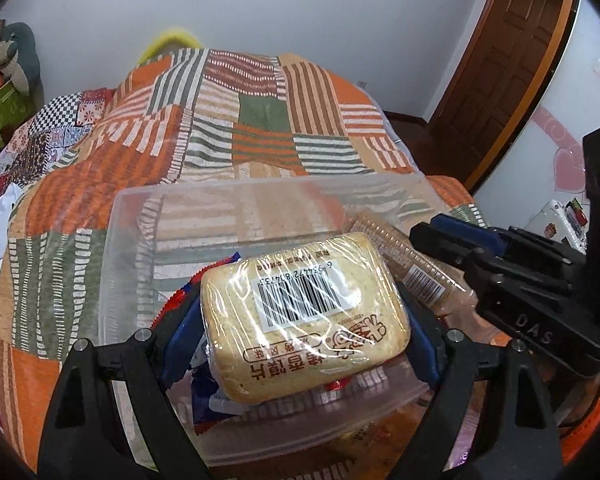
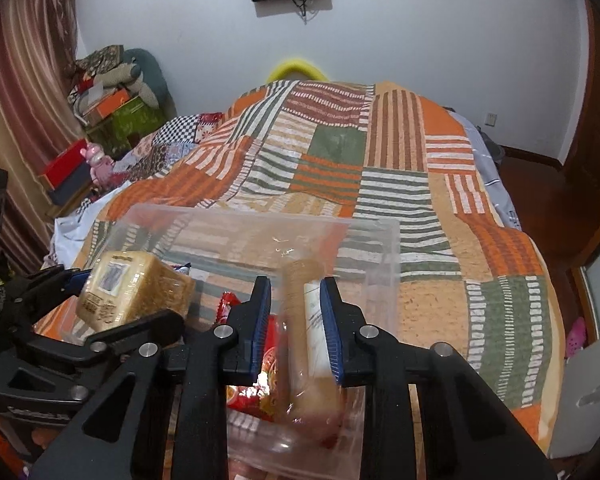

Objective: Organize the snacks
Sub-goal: 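Place the bread cake into the clear box while right places the cracker roll, then grasp the yellow chip bag with left gripper while right grasps the round-biscuit bag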

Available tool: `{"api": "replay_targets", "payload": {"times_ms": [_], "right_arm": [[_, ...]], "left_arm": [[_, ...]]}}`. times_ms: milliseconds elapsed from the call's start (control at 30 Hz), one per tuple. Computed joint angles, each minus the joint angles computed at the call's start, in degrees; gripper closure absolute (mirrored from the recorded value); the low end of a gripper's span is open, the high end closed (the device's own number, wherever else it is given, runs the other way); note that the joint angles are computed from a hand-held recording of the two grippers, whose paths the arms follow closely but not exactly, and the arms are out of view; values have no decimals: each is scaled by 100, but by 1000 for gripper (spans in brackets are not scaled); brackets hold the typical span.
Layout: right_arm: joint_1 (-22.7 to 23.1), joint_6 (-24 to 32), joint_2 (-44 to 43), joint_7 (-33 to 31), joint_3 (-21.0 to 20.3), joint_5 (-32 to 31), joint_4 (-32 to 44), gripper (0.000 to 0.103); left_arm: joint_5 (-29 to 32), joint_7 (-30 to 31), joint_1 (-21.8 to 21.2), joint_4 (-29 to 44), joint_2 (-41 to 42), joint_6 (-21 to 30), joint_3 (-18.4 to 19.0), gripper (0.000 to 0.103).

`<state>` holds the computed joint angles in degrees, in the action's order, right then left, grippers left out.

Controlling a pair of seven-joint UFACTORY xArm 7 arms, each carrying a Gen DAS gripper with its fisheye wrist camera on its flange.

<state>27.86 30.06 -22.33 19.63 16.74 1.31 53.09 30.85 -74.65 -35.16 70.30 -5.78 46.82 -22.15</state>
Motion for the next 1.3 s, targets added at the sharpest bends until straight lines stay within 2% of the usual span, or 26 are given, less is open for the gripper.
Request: {"api": "replay_targets", "payload": {"times_ms": [200,500,667,733,933,1067,1300], "right_arm": [[37,99,-59,-53,-41,76,2,80],[38,291,-847,48,-15,137,-400,55],[49,478,-1469,157,79,115,-670,39],[51,557,-1692,189,129,94,-775,35],[164,972,-2294,200,199,132,-1068,33],[223,1197,-2657,272,249,203,-1293,25],[486,1576,-3130,559,373,511,-1688,24]], "left_arm": [[-1,36,-21,8,-39,34,-26,13],[209,-62,-81,54,-451,577,-260,13],[201,-95,-13,-60,-877,936,-534,11],[161,-89,12,-136,-1096,1112,-669,9],[-205,-43,127,-400,-1668,1434,-1010,8],[-563,-106,184,-676,-2044,1637,-1221,7],[-1184,-264,195,-1124,-2363,1699,-1474,7]]}}
